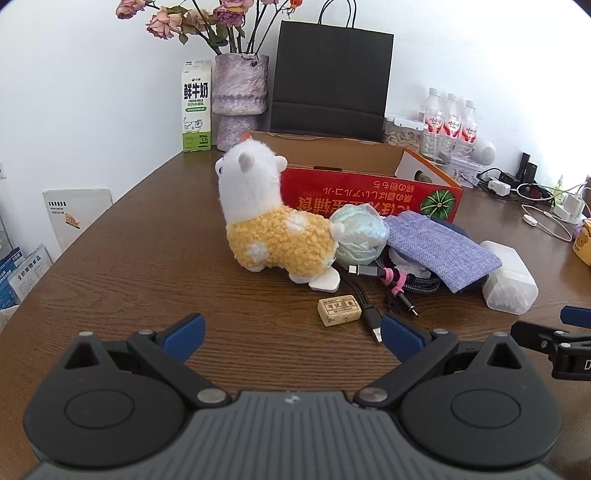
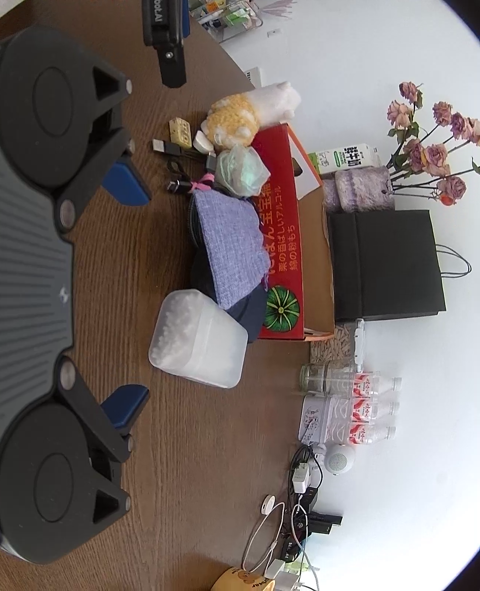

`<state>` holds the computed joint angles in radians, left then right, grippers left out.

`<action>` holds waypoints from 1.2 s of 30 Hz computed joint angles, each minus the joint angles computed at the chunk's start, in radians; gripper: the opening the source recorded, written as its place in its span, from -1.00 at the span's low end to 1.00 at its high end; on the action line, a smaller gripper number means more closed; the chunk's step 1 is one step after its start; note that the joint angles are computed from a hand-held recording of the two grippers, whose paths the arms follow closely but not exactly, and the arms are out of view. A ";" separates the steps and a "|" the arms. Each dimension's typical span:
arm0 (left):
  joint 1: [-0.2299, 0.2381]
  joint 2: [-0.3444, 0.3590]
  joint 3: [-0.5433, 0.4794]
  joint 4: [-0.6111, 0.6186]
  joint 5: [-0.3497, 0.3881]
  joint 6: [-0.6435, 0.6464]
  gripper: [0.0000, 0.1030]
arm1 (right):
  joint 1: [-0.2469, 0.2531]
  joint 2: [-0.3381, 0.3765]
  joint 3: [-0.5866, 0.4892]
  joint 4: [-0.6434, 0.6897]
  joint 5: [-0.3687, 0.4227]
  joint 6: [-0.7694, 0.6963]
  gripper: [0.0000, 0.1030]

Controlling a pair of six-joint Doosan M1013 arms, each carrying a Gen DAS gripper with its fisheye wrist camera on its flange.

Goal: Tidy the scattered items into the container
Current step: 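Move the left gripper toward the small beige eraser block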

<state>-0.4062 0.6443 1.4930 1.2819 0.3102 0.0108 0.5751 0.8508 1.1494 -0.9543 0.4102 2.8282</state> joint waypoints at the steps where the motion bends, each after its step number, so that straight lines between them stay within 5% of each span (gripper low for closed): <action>1: 0.003 0.005 -0.009 -0.023 0.000 0.021 1.00 | -0.003 0.006 -0.011 0.013 0.009 -0.012 1.00; 13: 0.018 0.069 -0.116 -0.305 0.022 0.319 1.00 | -0.026 0.079 -0.144 0.182 0.093 -0.205 1.00; 21: 0.020 0.109 -0.171 -0.477 0.049 0.484 0.93 | -0.021 0.133 -0.235 0.161 0.194 -0.214 1.00; 36: 0.022 0.098 -0.143 -0.481 -0.034 0.530 0.11 | -0.031 0.154 -0.264 0.165 0.212 -0.208 1.00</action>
